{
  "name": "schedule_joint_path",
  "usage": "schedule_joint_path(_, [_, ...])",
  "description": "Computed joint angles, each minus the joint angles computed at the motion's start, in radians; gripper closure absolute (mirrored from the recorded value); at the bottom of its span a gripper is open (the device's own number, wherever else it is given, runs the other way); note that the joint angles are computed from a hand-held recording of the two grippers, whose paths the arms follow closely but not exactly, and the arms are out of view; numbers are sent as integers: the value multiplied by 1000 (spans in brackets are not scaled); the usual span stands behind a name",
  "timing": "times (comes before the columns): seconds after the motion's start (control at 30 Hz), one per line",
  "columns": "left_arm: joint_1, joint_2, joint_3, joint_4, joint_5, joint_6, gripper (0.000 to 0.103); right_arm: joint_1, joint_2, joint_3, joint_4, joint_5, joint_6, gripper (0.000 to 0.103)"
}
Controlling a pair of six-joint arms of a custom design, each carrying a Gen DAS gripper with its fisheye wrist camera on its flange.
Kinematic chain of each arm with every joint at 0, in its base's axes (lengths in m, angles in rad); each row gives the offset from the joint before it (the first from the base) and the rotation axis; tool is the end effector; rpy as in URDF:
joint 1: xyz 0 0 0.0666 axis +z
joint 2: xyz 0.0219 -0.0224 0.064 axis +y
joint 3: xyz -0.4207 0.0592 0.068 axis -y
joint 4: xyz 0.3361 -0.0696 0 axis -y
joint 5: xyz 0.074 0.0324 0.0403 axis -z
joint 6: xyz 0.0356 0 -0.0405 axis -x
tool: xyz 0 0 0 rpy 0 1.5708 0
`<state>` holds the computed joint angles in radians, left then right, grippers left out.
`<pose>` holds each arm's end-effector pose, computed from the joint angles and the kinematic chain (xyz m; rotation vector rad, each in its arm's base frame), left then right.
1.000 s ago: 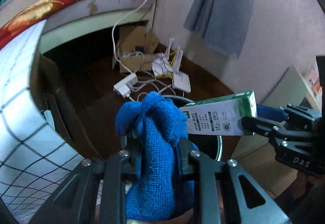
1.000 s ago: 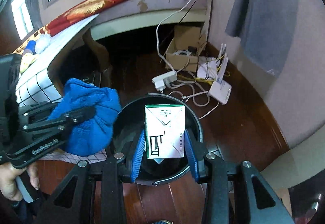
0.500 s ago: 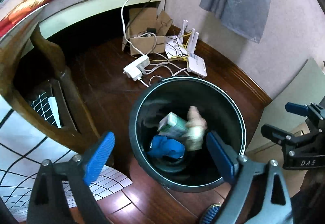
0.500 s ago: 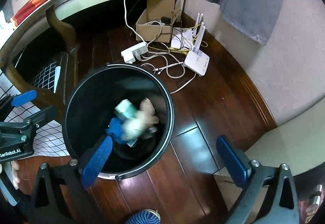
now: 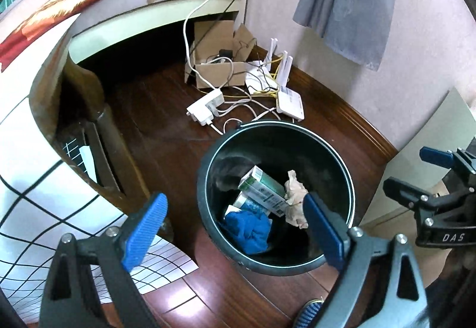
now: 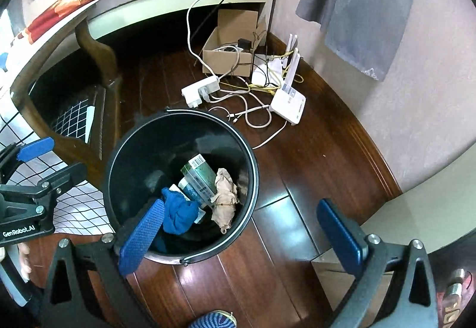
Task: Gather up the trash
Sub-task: 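Move both grippers back to the table toward the white plastic bag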
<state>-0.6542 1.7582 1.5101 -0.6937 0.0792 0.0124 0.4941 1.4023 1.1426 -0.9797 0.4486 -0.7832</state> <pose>0.4402 -0.3416 0.3601 0.8349 2.4076 -0.3666 0.3399 0.1651 0.3701 0.4736 2.5634 -0.2175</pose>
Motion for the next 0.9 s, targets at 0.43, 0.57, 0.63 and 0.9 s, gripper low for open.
schedule_joint_path(0.43, [-2,-75,-39,19,-12,14,9,19,-39,10,4,61,-29,0])
schedule_joint_path(0.57, [14,-115,-43,27,-18,30,9,37,-48,28,11,107,-29,0])
schedule_joint_path(0.63, [24,-130,-41,31,-18,44,9,52,-54,44,25,150,-24,0])
schedule_joint_path(0.9, [101,-215,-57,63,0,70,9,107,-40,104,134,257,44,0])
